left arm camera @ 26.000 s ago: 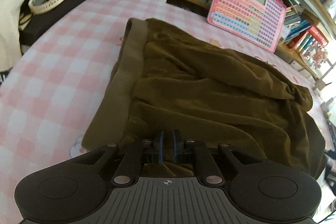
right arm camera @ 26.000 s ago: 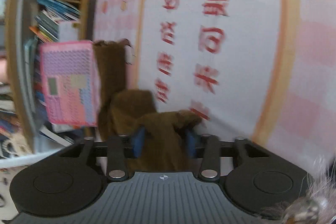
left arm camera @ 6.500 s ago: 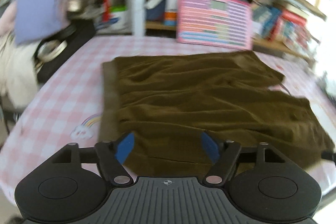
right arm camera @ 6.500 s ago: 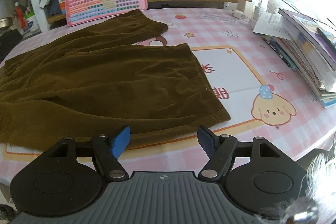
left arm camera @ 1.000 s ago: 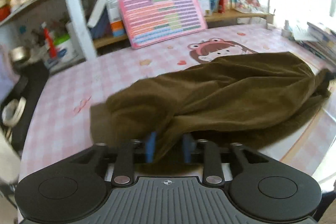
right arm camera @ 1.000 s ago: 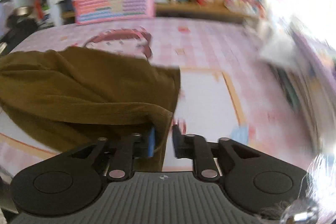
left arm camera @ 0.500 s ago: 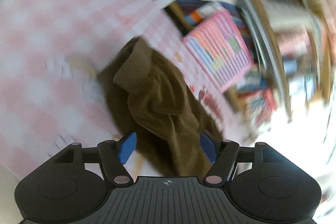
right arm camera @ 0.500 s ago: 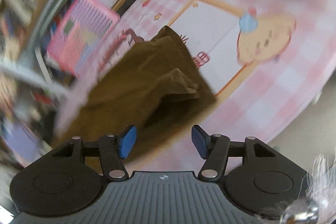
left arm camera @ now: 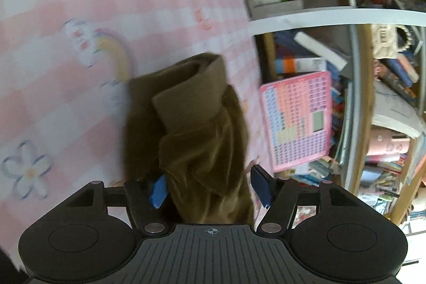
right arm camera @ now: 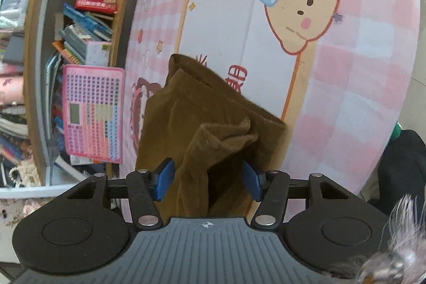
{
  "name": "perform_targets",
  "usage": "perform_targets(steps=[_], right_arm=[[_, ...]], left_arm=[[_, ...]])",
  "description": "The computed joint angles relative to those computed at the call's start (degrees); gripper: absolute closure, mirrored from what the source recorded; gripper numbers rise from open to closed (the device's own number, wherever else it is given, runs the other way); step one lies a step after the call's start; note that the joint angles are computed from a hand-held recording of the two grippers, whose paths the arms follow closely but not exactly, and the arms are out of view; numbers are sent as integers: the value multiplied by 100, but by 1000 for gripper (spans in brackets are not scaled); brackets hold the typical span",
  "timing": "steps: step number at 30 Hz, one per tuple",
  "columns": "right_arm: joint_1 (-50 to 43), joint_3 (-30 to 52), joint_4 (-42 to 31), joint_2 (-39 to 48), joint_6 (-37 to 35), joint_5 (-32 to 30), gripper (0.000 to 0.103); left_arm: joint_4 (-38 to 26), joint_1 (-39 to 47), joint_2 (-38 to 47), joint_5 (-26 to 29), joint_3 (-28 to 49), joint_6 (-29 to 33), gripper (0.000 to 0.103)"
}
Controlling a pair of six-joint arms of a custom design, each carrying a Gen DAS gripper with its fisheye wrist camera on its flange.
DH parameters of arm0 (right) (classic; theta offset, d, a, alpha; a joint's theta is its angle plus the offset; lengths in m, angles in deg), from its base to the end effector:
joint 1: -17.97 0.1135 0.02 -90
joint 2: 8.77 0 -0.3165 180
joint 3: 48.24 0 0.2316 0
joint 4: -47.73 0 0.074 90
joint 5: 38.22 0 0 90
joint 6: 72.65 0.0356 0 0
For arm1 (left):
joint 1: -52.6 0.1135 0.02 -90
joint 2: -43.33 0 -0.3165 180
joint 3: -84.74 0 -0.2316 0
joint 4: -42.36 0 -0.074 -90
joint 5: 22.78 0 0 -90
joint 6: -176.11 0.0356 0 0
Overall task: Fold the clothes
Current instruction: 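Grasp the folded garment's edge with both grippers and lift it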
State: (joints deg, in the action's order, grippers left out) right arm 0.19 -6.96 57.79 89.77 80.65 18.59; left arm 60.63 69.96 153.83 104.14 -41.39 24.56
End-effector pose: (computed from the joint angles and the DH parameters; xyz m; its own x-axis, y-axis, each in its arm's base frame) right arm 0.2562 -0.0617 0.1555 -0.4020 0.9141 0.0535 0.5799 0.2089 0.7875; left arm 0.3295 0.0806 0.1530 -0.4677 -0.8827 -0.0458 -0.4203 0.2677 -0.8670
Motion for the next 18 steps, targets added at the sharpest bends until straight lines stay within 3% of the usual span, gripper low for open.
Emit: perform_targets(steps=[1, 2, 3, 5, 7, 12, 14, 18], right_arm=[[22, 54, -24, 71, 55, 74, 70], [37, 81, 14, 130, 124, 116, 81], [47, 86, 100, 181, 204, 135, 95], [171, 434, 35, 88, -39, 245, 98], [295, 904, -71, 17, -433, 341, 98], [388, 1664, 197, -868, -1420, 305, 99], [293, 1765, -613, -1300, -2082, 335, 99], [240, 1322, -1809, -1196, -2798, 502, 99]], left_arm=[[-105, -9, -20, -48, 62, 41, 63], [-210, -18, -39, -95, 124, 82, 88], [-420, -61, -43, -121, 314, 117, 95], [-857, -151, -30, -163, 732, 189, 97], [-824, -233, -143, -110, 1081, 365, 98], [734, 21, -653, 524, 920, 210, 97], [630, 235, -671, 711, 676, 559, 97], [-870, 438, -11, 564, 622, 1539, 97]])
